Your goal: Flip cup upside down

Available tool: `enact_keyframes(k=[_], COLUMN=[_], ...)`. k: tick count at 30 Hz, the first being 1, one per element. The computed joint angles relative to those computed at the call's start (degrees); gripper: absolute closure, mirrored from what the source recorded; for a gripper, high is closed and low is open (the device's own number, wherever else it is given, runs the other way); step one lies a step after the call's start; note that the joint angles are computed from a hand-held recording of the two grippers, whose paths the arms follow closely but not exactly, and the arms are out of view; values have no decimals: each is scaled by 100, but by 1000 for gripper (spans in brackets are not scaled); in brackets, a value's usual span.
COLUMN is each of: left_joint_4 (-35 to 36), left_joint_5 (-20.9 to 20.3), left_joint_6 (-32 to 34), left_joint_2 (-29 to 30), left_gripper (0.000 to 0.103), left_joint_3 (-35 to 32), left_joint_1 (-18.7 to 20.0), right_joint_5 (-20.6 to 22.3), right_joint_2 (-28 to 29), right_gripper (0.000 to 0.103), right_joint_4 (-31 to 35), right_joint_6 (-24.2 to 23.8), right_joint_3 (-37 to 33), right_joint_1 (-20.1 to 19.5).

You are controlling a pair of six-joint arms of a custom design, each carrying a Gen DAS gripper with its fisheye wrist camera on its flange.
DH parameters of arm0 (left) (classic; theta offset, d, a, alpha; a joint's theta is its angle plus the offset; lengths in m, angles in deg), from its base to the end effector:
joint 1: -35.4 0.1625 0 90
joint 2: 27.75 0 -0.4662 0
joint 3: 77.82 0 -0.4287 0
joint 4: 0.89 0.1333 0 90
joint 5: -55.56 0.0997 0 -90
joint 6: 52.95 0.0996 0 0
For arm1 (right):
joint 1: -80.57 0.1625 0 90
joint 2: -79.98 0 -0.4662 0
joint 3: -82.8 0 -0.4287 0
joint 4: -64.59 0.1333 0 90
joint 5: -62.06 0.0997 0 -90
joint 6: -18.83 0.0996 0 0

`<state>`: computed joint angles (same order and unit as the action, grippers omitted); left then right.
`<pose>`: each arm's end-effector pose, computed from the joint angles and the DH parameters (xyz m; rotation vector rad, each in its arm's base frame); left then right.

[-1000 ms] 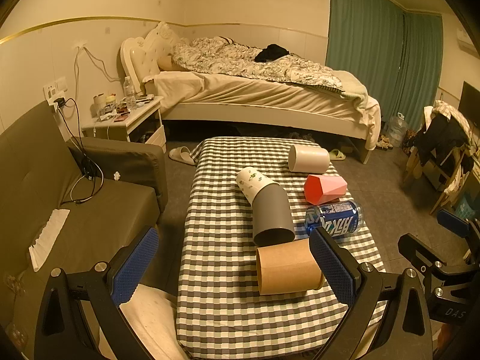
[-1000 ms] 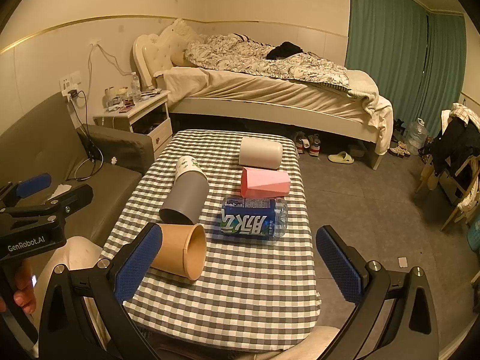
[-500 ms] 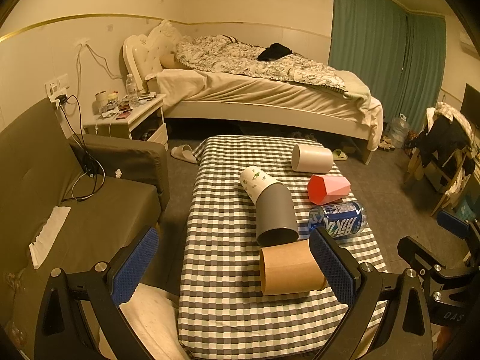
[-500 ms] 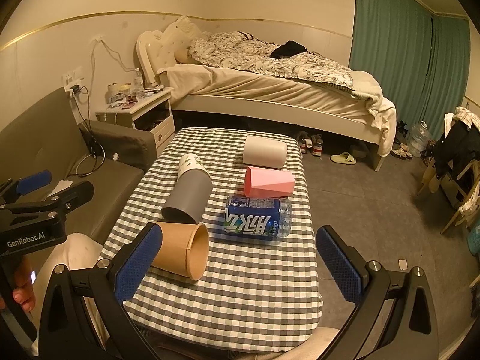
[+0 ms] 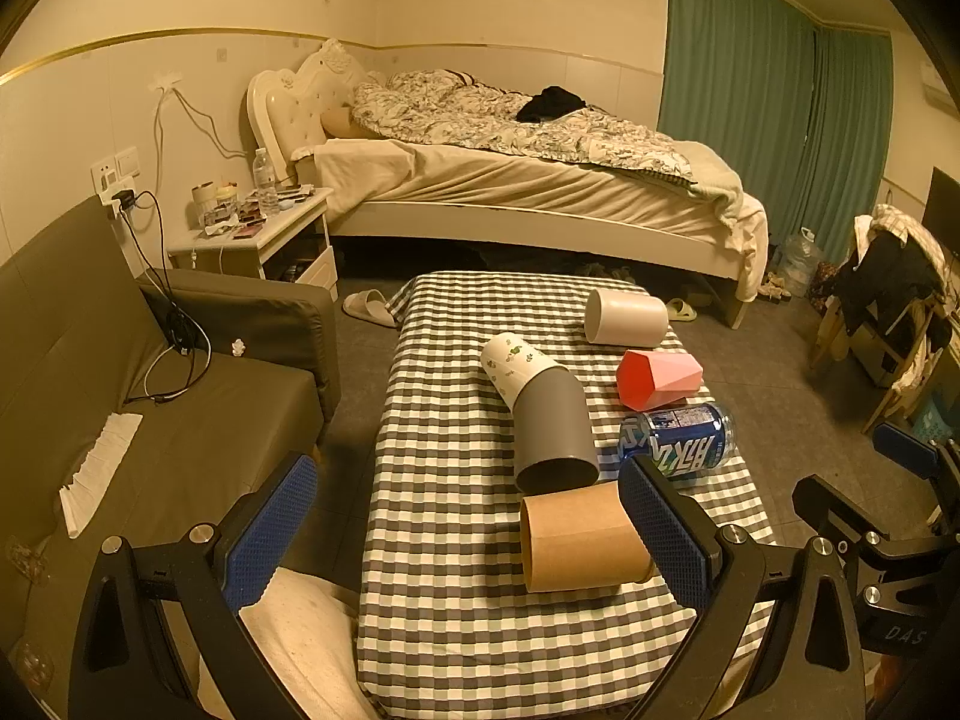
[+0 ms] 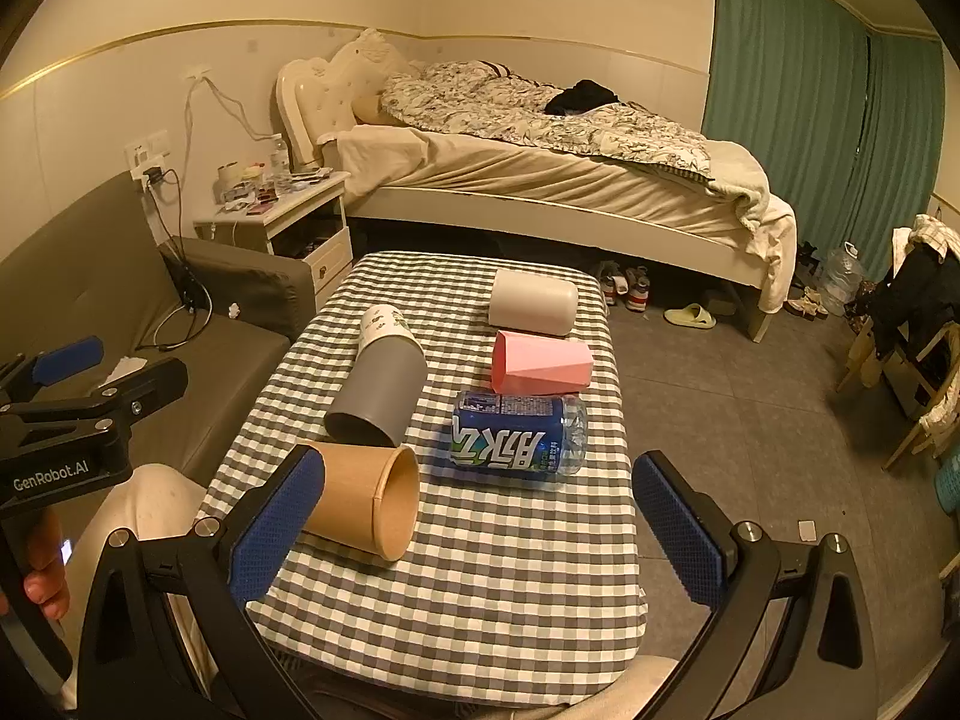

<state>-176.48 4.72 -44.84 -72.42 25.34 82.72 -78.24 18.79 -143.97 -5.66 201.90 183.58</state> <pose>-0.3164 -0.6326 0.1014 0.8784 2.3500 -0.8394 0.1805 -0.5297 0.2635 0.1207 -2.0361 1.0523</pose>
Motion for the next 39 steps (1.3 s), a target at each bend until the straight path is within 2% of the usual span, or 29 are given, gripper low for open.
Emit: enact_keyframes(k=[14, 20, 28, 39], left_joint_4=[138, 416, 849, 2068], left_joint_5=[-10, 82, 233, 413], left_joint_6=[-21, -88, -187, -487], left_joint_2=[76, 279, 880, 2111], left_gripper=[0, 0, 0, 0], left_joint_3=[-172, -479, -1384, -3317], left_joint_1=[-4, 15, 150, 490], right_joint_5=[83, 274, 548, 547], right_joint_2=[-74, -218, -220, 859], right_gripper=[0, 0, 0, 0], right_joint_4=[166, 561, 2060, 3920], right_joint_6=[-21, -117, -966, -2329], right_joint_3=[-65, -215, -1270, -3421], right_joint_1=[-25, -133, -632, -1329])
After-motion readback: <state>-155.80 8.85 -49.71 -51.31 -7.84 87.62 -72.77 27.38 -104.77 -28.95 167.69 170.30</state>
